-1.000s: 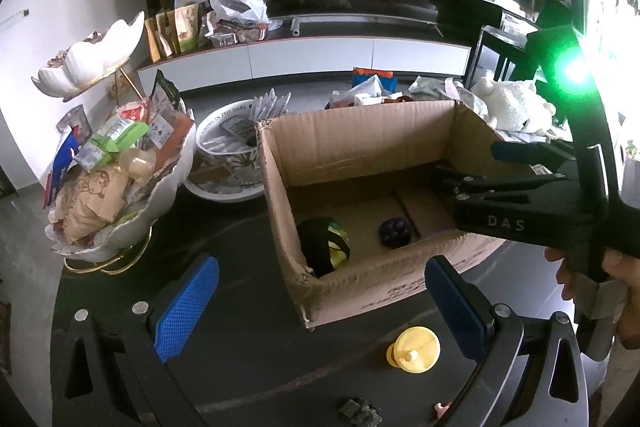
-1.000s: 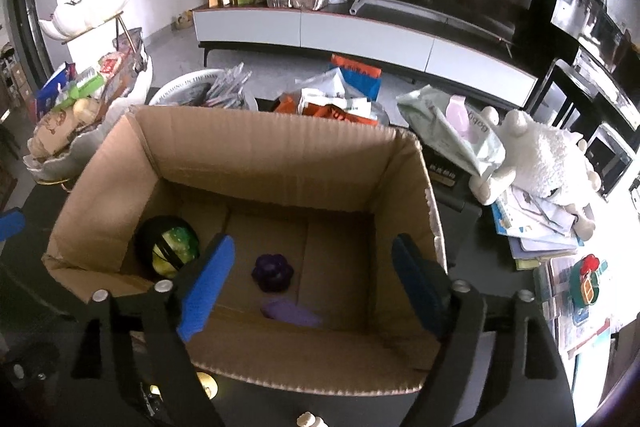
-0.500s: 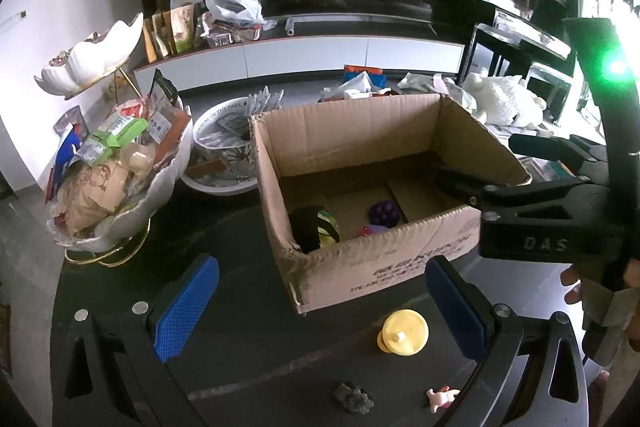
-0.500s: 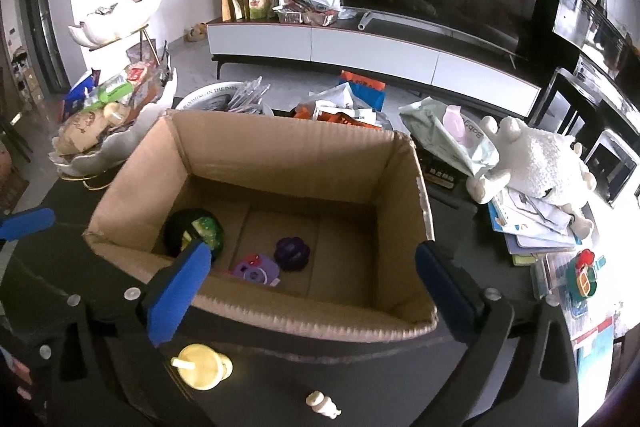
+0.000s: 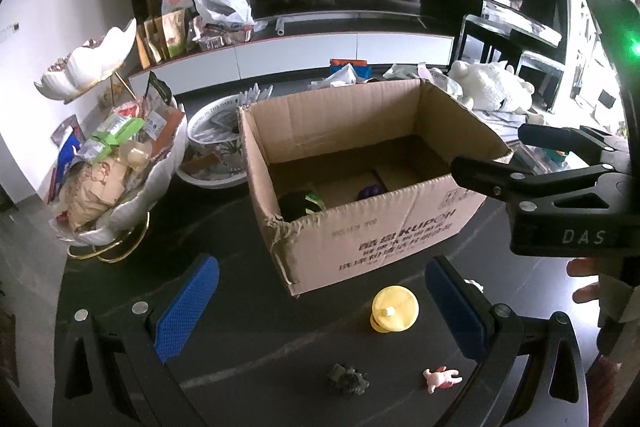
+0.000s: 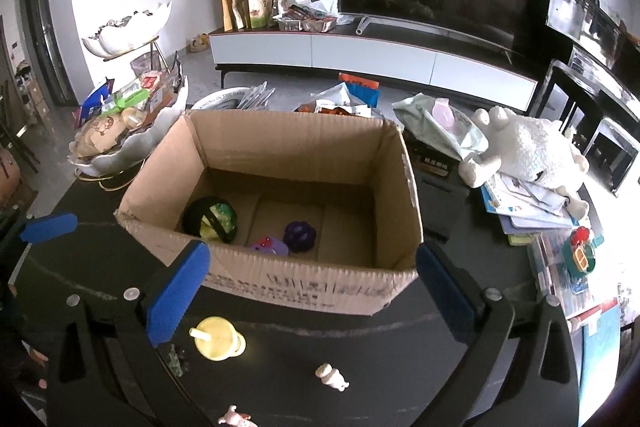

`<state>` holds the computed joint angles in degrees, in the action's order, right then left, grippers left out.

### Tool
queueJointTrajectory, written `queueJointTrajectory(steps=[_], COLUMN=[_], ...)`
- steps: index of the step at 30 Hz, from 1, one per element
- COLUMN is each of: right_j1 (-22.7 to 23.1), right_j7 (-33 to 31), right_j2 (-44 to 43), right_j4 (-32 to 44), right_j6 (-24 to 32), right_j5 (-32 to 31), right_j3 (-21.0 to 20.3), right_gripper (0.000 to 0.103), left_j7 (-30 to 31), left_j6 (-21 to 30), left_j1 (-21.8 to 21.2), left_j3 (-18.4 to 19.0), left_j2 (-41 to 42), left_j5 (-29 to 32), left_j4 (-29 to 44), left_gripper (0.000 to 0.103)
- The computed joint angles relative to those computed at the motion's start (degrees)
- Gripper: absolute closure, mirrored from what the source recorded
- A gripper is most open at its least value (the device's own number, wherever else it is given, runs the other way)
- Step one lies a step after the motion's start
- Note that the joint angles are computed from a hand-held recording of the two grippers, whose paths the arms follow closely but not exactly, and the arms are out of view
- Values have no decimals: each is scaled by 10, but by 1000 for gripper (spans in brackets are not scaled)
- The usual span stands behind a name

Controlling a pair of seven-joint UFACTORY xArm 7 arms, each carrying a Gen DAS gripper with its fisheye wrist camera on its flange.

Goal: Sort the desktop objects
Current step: 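Open the right gripper and pull both tools back from the box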

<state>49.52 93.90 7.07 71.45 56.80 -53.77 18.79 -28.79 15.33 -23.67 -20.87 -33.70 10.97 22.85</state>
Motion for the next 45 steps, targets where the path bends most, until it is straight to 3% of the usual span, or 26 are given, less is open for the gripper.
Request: queueJointTrajectory(steps=[13,23,35,39,45], right_j1=[7,6,27,33,35], right_j7=[43,89,90,95,102], right_j2=[-39,-72,-73,-76,-77], right_j4=[-37,-76,-77,-83,-91], right_j6=[19,22,86,90,81], right_j5=[3,9,33,41,54], right_j3=[28,57,83,83,83], right_gripper=[1,1,1,1,2], left_j7=[-10,-50,-55,-57,-87], left_j6=[-5,25,82,96,114], left_j1=[-32,-31,-105,-107,-91], left_j3=[2,-53,-3,-11,-52], left_j2=[-63,-115,-145,-153,-166], left_j5=[-21,3,-39,-38,-14], left_j4=[-38,-62,-79,-80,-79], left_gripper=[1,1,1,1,1])
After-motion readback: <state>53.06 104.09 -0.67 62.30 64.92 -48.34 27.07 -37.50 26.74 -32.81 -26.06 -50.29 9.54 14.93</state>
